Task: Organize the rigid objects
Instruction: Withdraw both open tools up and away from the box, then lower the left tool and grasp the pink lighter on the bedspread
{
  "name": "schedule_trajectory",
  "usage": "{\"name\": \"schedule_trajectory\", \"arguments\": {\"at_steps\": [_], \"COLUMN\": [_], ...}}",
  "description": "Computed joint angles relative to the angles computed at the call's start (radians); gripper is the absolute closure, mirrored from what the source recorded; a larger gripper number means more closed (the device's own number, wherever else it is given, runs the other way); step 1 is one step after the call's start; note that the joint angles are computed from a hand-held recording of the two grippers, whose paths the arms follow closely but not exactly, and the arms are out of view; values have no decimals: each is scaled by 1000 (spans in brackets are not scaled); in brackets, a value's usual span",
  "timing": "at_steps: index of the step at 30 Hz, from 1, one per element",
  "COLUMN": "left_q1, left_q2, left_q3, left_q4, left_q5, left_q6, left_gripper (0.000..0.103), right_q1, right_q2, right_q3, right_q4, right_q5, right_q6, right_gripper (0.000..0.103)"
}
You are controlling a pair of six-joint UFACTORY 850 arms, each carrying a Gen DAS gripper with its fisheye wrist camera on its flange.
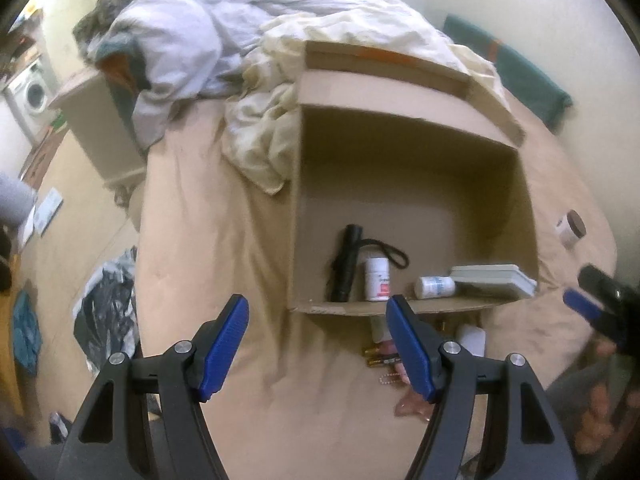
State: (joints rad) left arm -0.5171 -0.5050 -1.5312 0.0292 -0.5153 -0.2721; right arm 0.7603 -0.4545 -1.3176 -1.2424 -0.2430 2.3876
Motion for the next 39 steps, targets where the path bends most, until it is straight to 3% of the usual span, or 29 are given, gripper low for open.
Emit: {"name": "schedule_trajectory", "arguments": {"at_steps": [3, 6, 11, 16, 23, 35, 39], "left_q1": [12, 11, 2, -18, -28, -51, -48], "left_q2": [1, 5, -21, -27, -70, -204, -258], "left_q3": [5, 10, -7, -8, -38, -146, -195], "left_q4": [-72, -34, -55, -25, -40, -193, -263], "left_q5": [0, 1, -59, -54, -109, -212, -214], "left_q6": [42, 18, 60, 69, 109, 209, 187], "left_gripper": [35, 35, 35, 35, 35, 35, 35], "right_q1": [12, 21, 29, 23, -4, -11, -15], "right_q2": [-12, -26, -39, -41, -73, -129, -125], "right_q3": [-17, -37, -54, -48, -66, -146, -139], "right_q4": [88, 227, 388, 444, 671, 830, 844], "right_q5": [-36, -60, -105, -129, -106, -99, -97], "right_q6": [-123, -319, -526, -540, -684, -858, -869], "right_gripper": [0, 0, 0, 0, 0, 0, 0]}}
